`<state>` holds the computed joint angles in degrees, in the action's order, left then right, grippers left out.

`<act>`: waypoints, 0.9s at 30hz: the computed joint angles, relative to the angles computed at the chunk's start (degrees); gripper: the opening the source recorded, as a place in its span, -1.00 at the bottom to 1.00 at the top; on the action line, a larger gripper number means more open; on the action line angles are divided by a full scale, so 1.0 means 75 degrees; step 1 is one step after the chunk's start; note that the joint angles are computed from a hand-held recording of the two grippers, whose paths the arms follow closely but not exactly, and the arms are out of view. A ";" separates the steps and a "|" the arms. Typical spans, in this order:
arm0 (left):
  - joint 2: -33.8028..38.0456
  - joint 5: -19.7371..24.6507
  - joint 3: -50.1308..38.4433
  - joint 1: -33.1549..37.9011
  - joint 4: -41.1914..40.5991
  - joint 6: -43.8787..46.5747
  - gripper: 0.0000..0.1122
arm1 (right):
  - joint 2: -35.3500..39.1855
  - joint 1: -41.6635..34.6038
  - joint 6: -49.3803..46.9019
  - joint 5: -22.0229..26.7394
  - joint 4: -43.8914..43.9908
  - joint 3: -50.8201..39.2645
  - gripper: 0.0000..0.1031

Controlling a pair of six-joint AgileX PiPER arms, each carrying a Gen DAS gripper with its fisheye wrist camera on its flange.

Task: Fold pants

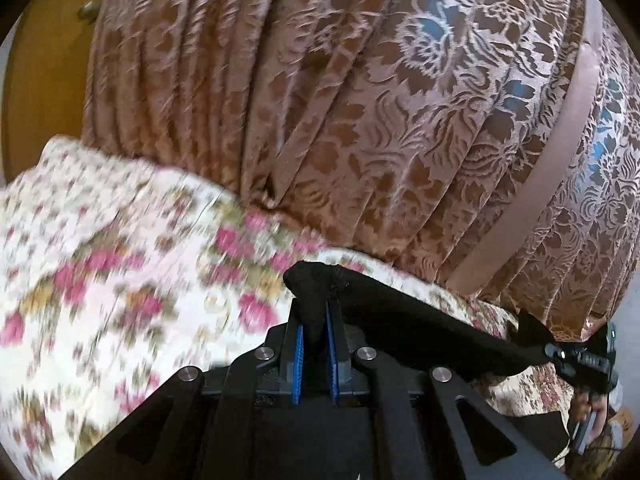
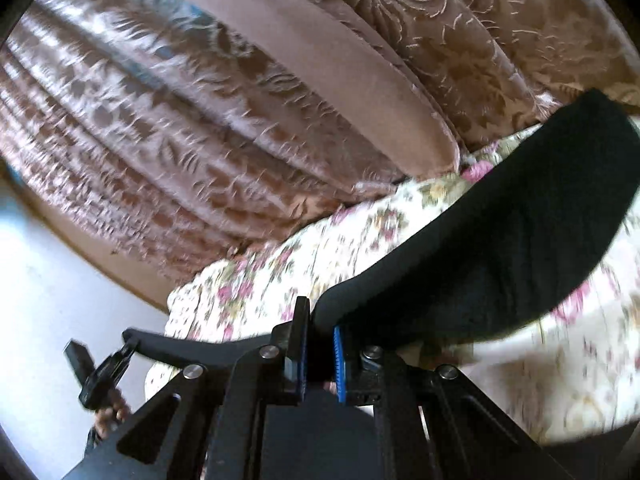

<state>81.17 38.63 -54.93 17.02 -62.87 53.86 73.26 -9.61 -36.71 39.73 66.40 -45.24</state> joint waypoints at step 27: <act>0.0997 0.2873 0.3731 0.4117 -0.1496 0.1526 -0.44 | -0.1103 0.3940 0.0962 -0.3006 0.0285 0.3831 -0.84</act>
